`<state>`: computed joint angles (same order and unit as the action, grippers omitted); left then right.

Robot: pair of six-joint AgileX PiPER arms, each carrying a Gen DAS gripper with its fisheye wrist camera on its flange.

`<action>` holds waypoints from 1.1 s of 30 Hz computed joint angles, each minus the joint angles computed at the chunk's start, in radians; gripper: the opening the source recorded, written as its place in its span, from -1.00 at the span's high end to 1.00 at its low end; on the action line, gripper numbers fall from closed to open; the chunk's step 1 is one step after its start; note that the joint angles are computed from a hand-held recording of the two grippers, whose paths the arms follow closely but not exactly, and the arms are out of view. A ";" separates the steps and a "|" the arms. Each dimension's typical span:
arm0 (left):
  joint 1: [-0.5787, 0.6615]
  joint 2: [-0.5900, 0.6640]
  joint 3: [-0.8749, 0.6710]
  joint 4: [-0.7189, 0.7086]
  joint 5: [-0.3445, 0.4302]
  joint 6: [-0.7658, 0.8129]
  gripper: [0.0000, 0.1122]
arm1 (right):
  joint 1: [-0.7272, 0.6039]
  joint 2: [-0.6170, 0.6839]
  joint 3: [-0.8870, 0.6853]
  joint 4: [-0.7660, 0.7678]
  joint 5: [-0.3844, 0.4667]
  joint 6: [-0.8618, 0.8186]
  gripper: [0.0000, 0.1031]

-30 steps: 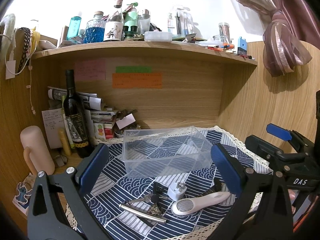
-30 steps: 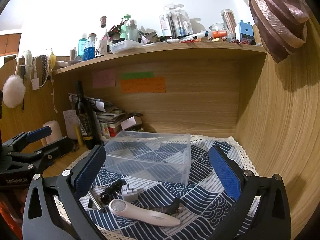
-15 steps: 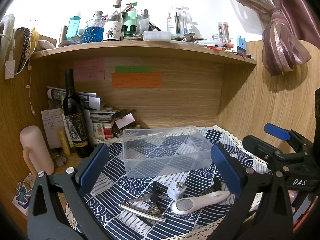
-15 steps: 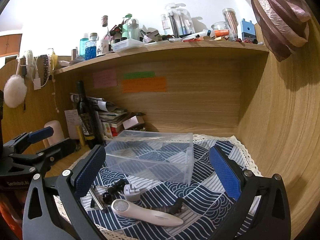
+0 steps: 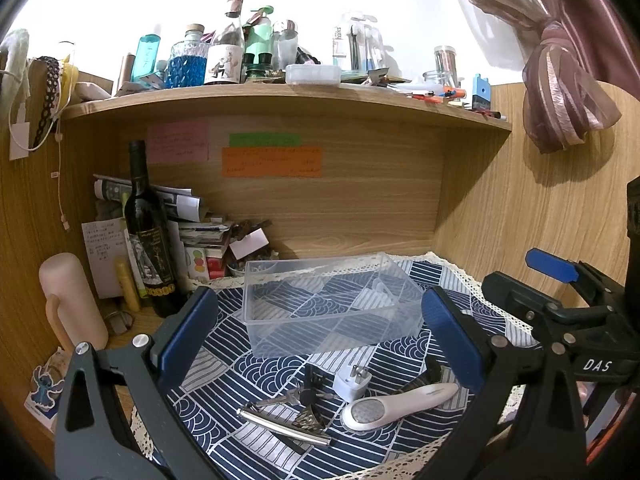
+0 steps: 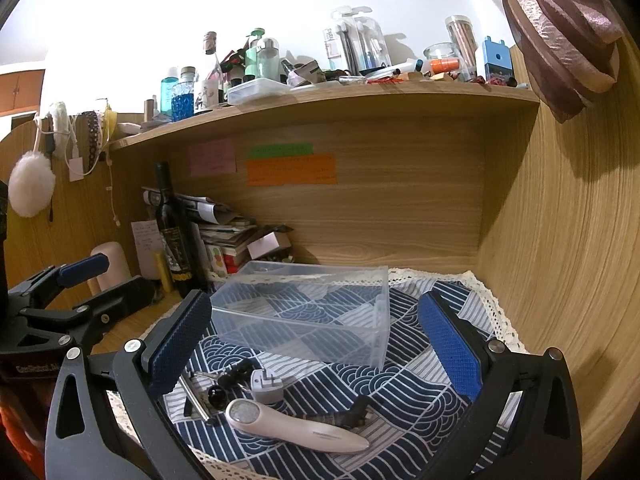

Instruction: Organize rigid objects

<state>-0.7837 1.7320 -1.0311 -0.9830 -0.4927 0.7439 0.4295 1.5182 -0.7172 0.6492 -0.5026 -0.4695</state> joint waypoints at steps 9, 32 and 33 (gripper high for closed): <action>0.023 0.007 -0.019 0.011 0.059 -0.007 -0.84 | -0.020 0.004 -0.006 -0.059 0.031 0.052 -1.00; 0.146 0.195 -0.051 -0.440 0.259 0.362 -0.30 | -0.142 0.216 -0.088 -0.503 0.268 0.411 -0.72; 0.151 0.208 -0.058 -0.486 0.275 0.404 -0.29 | -0.141 0.232 -0.099 -0.546 0.282 0.449 -0.72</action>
